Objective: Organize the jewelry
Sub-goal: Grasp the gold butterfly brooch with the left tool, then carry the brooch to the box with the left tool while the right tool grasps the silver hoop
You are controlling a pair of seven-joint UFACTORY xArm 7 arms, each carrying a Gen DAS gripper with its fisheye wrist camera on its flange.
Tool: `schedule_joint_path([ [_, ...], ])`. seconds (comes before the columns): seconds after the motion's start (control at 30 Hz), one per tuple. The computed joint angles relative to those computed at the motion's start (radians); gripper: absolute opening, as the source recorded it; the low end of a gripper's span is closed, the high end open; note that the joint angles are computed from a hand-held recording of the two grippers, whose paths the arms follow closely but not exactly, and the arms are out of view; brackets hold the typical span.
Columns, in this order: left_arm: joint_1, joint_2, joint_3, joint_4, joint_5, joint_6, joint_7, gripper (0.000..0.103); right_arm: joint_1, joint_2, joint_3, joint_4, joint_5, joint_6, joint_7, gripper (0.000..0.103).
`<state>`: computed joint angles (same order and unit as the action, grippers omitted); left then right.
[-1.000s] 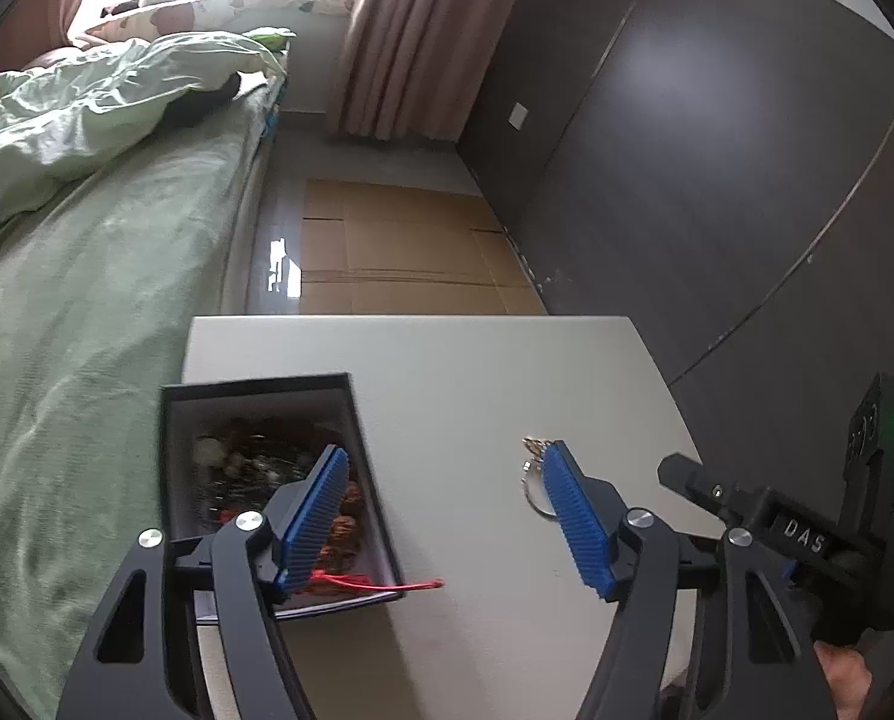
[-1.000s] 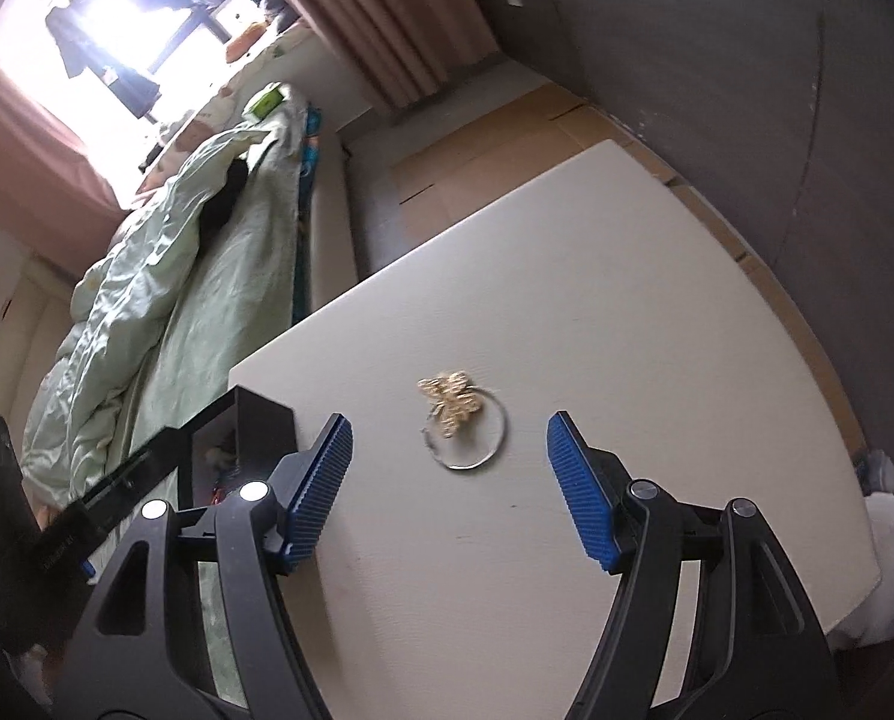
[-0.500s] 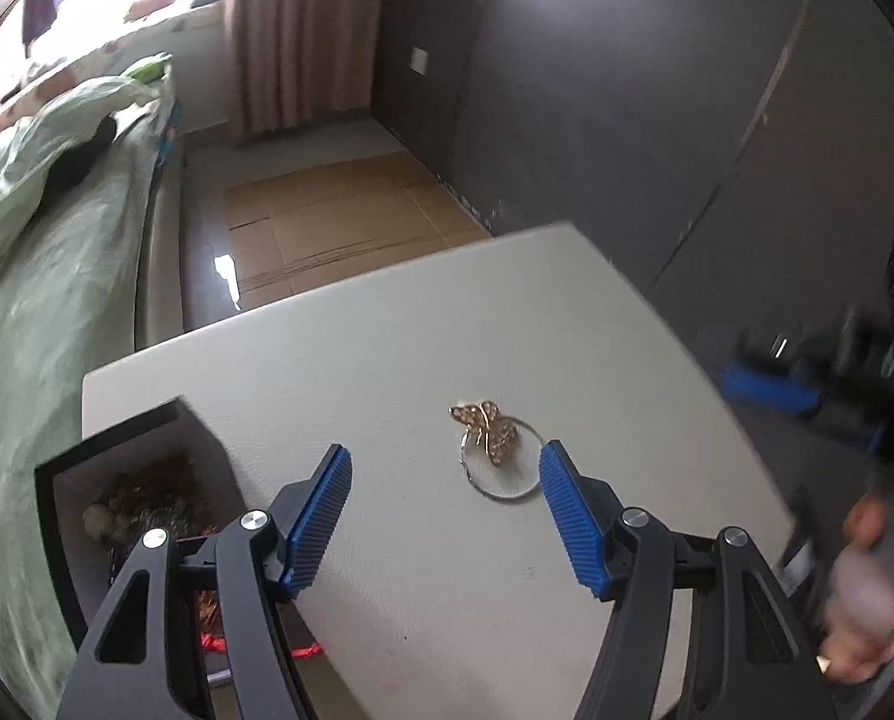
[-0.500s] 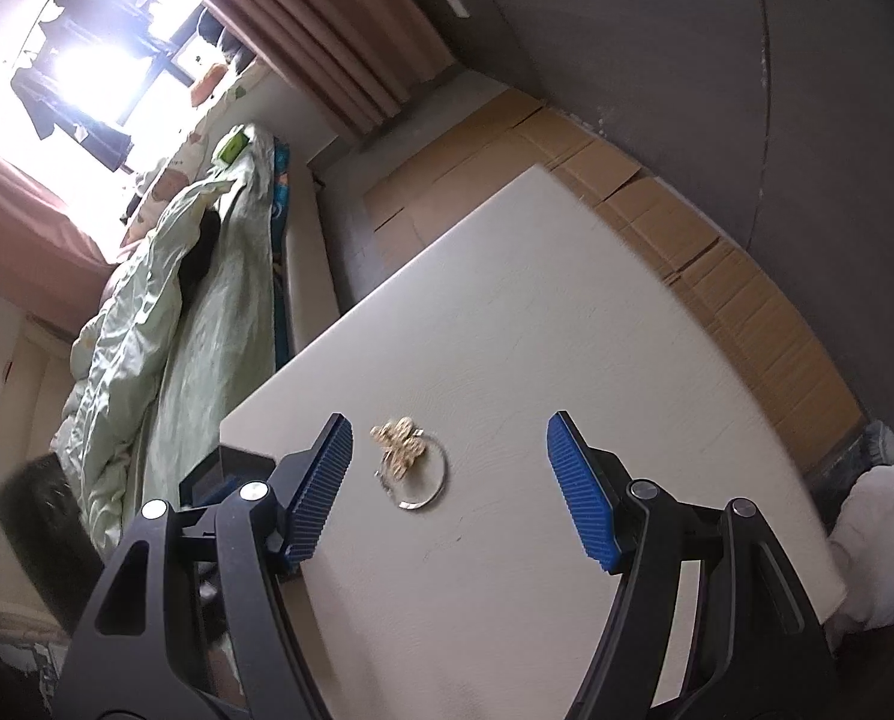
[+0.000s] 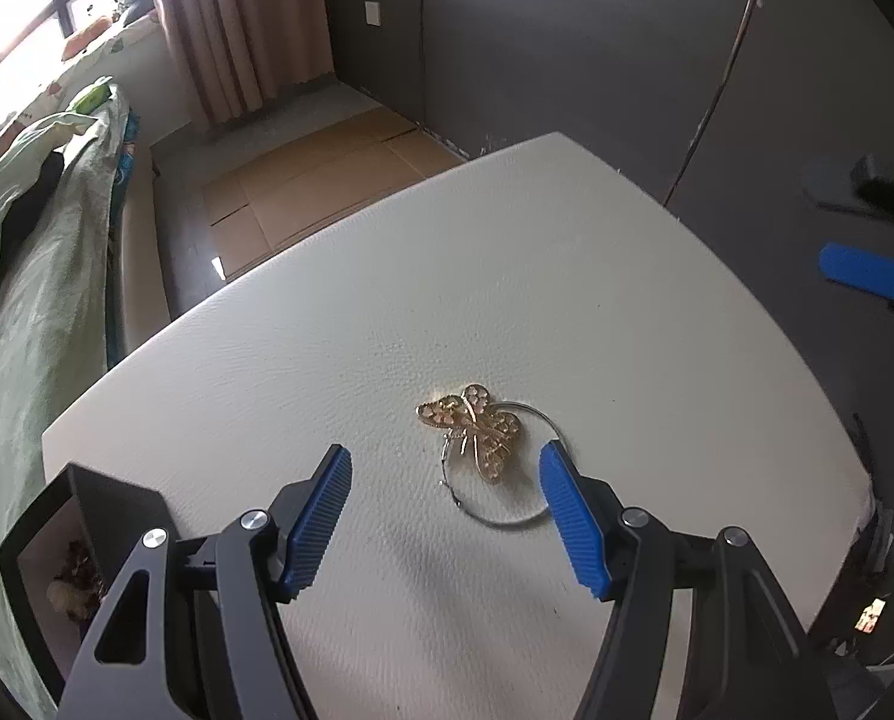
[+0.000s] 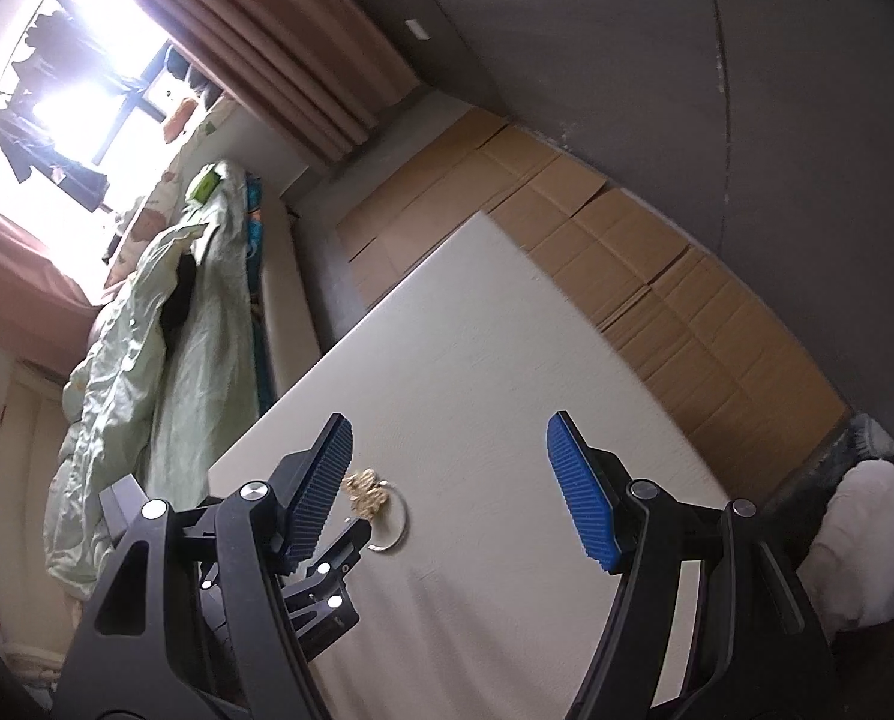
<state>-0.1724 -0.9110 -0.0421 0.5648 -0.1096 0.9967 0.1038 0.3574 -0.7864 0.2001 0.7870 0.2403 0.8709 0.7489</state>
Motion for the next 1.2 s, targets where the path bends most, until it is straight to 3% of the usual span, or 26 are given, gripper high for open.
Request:
schedule_joint_path([
  [0.13, 0.015, 0.041, -0.028, -0.001, 0.036, -0.022, -0.013, 0.053, 0.001, 0.010, -0.002, 0.007, 0.002, -0.008, -0.001, 0.068],
  [0.3, 0.007, 0.059, -0.034, -0.004, 0.045, -0.062, -0.027, 0.051, 0.010, 0.014, -0.007, 0.008, 0.008, -0.010, -0.009, 0.068],
  [0.5, -0.008, 0.047, -0.013, -0.033, 0.029, -0.118, -0.026, 0.046, 0.014, 0.007, -0.010, 0.003, 0.017, -0.010, -0.013, 0.068],
  [0.57, -0.011, 0.041, -0.013, -0.038, 0.026, -0.127, -0.025, 0.037, 0.012, 0.007, -0.008, 0.004, 0.015, -0.008, -0.012, 0.068],
  [0.63, -0.010, 0.037, -0.009, -0.043, 0.024, -0.135, -0.026, 0.036, 0.011, 0.010, -0.004, 0.009, 0.010, -0.001, -0.014, 0.068],
  [1.2, 0.065, -0.073, 0.063, 0.026, 0.003, -0.020, -0.031, 0.036, 0.062, 0.223, 0.097, 0.133, -0.091, 0.067, -0.062, 0.068],
])
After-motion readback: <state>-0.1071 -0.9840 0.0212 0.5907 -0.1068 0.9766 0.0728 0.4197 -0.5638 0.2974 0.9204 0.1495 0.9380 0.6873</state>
